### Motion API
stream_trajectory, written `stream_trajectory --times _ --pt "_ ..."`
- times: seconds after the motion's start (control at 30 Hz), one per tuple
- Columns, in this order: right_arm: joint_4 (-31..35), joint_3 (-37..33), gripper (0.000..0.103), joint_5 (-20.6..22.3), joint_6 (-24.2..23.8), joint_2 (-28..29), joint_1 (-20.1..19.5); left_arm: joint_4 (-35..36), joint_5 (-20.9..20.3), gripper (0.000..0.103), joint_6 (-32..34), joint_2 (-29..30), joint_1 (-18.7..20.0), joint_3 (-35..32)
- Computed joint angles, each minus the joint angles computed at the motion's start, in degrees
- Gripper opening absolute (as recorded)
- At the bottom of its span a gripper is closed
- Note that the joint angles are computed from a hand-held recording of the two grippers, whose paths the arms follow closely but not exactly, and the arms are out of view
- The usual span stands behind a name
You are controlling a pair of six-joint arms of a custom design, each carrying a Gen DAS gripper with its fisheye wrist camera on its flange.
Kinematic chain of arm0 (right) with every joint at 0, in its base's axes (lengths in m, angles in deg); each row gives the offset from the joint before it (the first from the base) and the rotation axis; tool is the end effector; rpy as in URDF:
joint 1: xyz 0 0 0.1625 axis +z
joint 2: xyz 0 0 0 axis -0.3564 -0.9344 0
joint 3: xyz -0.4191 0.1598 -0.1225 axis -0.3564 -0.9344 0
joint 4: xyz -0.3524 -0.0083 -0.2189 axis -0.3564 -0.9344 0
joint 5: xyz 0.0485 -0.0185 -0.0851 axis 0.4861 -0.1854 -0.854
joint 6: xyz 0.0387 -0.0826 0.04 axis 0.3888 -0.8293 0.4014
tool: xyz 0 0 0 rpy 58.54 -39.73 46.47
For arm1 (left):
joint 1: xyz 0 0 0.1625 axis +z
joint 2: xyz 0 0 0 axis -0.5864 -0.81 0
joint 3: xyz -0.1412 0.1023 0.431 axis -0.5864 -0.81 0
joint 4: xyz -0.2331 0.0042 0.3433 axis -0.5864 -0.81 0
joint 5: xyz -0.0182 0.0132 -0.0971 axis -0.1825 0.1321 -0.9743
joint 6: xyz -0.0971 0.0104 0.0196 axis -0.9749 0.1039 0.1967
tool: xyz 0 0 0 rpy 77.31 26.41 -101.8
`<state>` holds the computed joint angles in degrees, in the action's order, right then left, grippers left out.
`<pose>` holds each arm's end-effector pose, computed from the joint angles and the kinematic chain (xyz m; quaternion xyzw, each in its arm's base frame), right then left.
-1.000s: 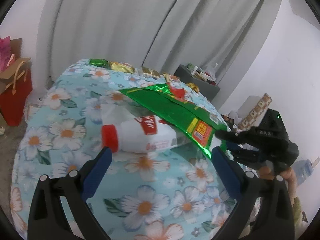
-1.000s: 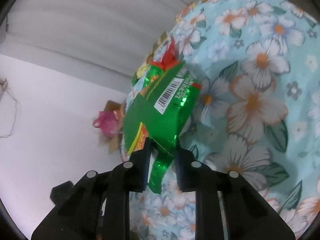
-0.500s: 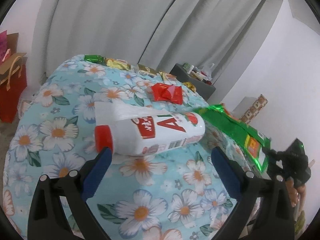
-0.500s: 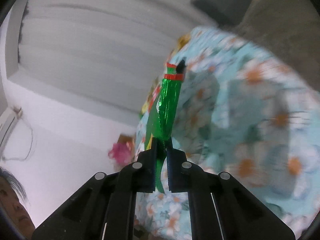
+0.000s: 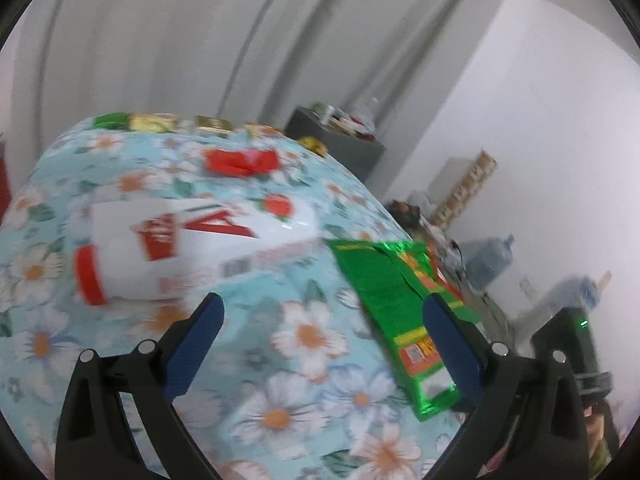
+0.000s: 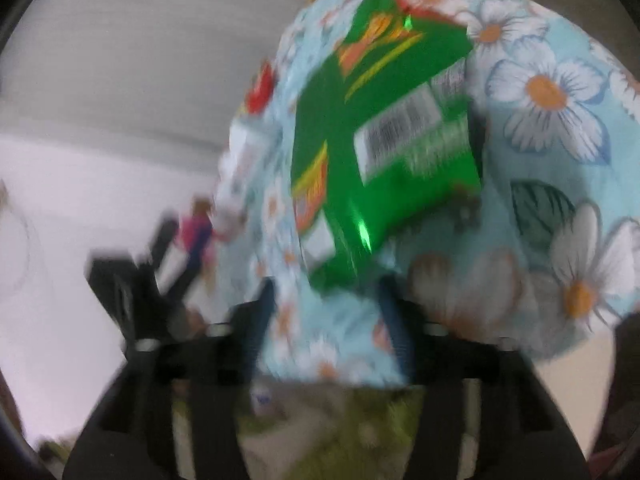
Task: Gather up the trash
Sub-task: 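Grasp the green snack bag with the right tool and lift it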
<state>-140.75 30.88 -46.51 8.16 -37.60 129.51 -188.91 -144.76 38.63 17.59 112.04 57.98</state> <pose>0.4066 -0.8262 0.1150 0.1203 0.9650 -0.2295 0.0412 -0.0558 -0.8263 0.4003 0.2452 0.9167 -0.3095 0.0617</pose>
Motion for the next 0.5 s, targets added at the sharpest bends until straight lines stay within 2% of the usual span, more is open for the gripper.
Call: stream_trajectory --times 0.07,0.17,0.23,0.3,0.4,0.5 --pt "3.6 -0.9 0.070 -1.8 -2.9 -0.6 0.9 0.8 0.2 0.097 1.4 0.5 -0.5 0.1" --pt "9.4 -2.4 0.070 -4.1 -9.1 -2.3 2.5 2.2 1.1 0.097 2.6 1.5 -1.3 -0.1" --pt "5.9 -0.6 0.070 -7.1 -12.1 -3.8 3.4 3.5 1.4 0.097 2.8 2.2 -1.7 -0.5" --pt "2.2 0.1 0.070 -9.5 -12.3 -4.8 3.5 4.6 1.9 0.097 2.9 2.8 -2.1 -0.9" --pt "-3.1 -1.5 0.070 -12.3 -9.7 -4.4 2.0 5.9 2.9 0.097 3.5 3.7 -2.7 -1.5" --pt "-5.9 0.7 0.065 -10.8 -6.5 -5.6 -1.2 6.8 3.9 0.097 4.3 4.2 -3.3 -1.6"
